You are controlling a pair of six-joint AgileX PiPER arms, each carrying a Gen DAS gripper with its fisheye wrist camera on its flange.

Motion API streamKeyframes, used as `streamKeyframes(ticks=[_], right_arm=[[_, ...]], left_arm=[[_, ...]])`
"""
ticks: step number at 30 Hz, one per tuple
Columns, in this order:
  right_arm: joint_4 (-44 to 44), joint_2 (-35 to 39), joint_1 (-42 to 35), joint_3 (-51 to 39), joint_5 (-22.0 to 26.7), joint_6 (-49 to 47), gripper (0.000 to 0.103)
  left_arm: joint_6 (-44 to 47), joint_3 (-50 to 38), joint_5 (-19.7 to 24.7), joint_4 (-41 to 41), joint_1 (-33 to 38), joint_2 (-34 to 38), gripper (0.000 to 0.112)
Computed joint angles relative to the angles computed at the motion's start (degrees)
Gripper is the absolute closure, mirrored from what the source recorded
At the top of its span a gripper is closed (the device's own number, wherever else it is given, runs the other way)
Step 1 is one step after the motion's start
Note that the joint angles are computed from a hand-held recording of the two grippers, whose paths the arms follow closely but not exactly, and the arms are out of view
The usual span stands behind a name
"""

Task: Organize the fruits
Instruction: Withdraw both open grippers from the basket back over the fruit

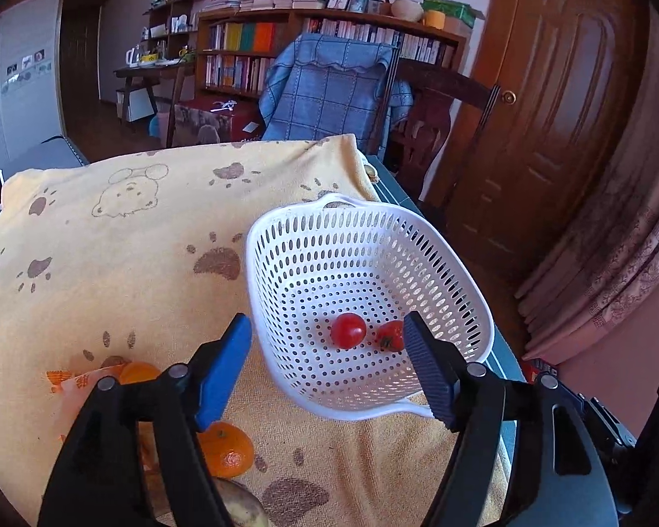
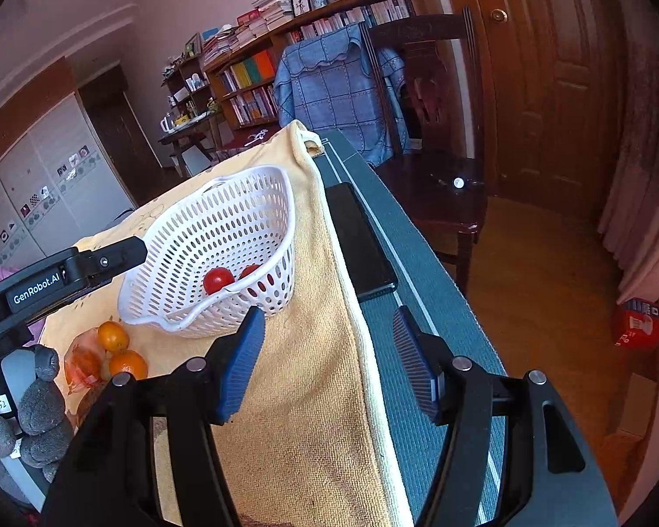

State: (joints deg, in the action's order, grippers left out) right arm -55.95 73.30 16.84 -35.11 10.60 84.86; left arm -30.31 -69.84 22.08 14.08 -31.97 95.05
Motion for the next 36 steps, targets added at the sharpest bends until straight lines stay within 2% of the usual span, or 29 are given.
streamKeyframes(ticks=[6,10,13,17,24,36], right_arm=[[3.7,0.3,0.6,-0.1,-0.3,-3.9,0.041],[6.1,0.2,1.8,-0.3,0.2,-6.6,0.037],[4.3,-0.5,4.1,-0.1,1.5,-5.3,0.036],[1.7,-1.7,7.6,0.3,4.2,-2.2,0.036],[1.5,-4.0,11.7,1.6,8.1,-0.2,0.036],[3.9,-6.2,18.2,1.9,13.6,-0.5,0.035]], left_arm=[[-6.2,1.9,0.9,6.2,-0.4,-1.7,0.035],[-19.8,3.0,5.3,21.3,-3.7,-2.6,0.032],[-25.2,5.0,6.2,27.4,-5.1,-4.0,0.029],[-28.1,6.9,6.9,30.7,-6.2,-5.8,0.029],[-34.6,9.5,10.7,38.4,-9.0,-8.7,0.026],[-39.4,14.7,13.2,43.5,-11.6,-14.2,0.025]])
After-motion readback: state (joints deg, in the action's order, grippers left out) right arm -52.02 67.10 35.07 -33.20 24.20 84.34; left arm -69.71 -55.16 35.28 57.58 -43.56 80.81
